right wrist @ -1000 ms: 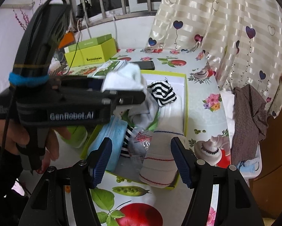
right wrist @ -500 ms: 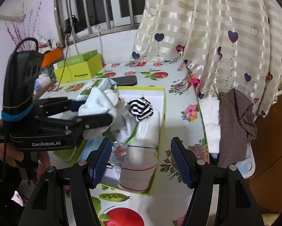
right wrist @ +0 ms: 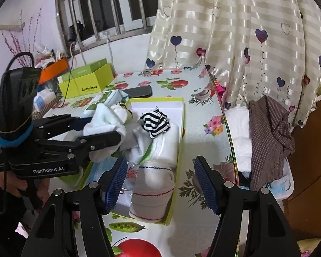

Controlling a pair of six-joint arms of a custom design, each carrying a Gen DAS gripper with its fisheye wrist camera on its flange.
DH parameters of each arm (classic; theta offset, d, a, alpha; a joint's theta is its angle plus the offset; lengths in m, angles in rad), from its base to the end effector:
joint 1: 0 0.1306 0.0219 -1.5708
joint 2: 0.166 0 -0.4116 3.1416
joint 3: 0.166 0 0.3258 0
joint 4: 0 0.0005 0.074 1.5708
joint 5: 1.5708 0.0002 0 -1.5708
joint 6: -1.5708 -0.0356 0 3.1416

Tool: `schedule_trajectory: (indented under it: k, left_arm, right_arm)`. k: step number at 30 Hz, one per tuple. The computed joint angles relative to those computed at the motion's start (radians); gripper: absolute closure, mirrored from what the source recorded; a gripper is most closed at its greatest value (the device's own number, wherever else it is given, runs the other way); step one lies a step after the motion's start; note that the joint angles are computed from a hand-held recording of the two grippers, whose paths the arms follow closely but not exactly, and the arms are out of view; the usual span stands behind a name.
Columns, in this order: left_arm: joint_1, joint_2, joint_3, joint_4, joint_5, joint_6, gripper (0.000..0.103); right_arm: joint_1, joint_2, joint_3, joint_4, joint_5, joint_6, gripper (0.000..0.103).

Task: Organize soft objects
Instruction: 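Lower the bandage roll into the box with right while left lowers the white mask in, then open both grippers and withdraw them from the box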

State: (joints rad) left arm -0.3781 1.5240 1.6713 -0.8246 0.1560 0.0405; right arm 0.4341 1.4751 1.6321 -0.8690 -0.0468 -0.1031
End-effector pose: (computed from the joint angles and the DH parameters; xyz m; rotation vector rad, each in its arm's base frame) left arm 0.4421 -0.1821 0.5185 0.4646 2.2210 -0.3991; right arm 0.4127 0.1926 0.5204 -0.4039 2.2686 0.3320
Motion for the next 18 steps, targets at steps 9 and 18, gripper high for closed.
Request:
schedule_trajectory:
  k: [9, 18]
  left_arm:
    - [0.013, -0.013, -0.017, 0.047, 0.014, 0.025, 0.040]
    - [0.013, -0.008, -0.002, 0.028, 0.014, 0.030, 0.040]
  right_arm:
    - [-0.003, 0.004, 0.000, 0.001, -0.009, -0.004, 0.038]
    - [-0.002, 0.009, 0.004, -0.001, -0.011, -0.008, 0.038]
